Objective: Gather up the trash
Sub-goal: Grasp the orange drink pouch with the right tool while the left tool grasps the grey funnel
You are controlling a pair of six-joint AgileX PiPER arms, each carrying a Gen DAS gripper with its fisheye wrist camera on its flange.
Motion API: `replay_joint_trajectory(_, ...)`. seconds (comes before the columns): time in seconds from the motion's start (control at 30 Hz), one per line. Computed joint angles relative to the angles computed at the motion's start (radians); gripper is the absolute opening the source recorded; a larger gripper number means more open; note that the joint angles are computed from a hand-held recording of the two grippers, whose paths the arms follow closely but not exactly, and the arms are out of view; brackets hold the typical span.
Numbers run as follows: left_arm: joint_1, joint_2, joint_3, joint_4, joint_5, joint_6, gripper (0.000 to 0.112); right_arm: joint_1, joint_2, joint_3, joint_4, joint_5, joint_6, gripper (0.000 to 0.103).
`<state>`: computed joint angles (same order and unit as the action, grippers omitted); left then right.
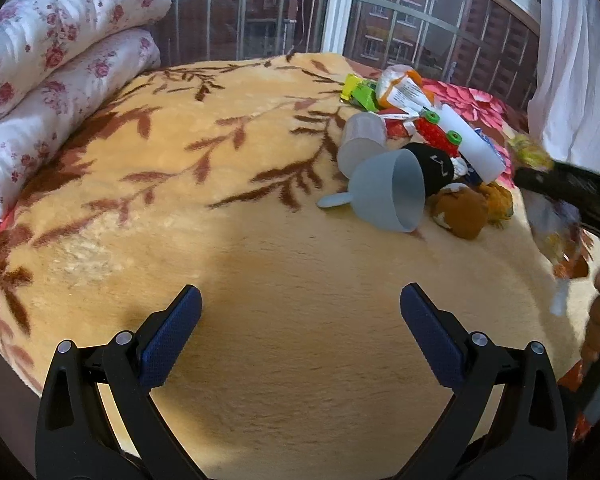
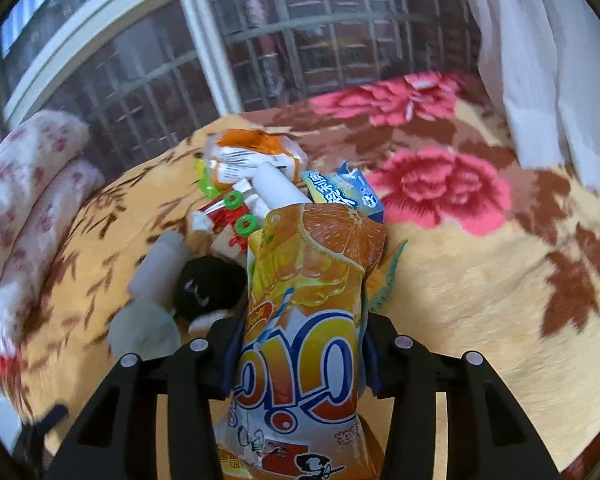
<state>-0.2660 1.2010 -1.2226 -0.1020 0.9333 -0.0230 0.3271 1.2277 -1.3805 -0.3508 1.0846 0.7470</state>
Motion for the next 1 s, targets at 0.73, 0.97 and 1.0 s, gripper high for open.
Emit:
replay_joint_trajectory(0.73,-0.143,0.437,-0.459,0.147,0.127,-0.114,0.013,0.018,-0.315,0.282,0.042,0.002,-0.061,0.047)
replay_joint_trajectory(0.97,-0.141,0.263,-0.343,0.073,0.098,-0.077,0.012,0.065,-0.349,0.289,0.007,0.035,-0.031,0.047)
replay_joint_trajectory(1.0,-0.148,0.223,-0.32,0.067,0.097,-0.073,0.012,0.098,-0.352,0.284,-0.018,0.049,-0.007,0.047)
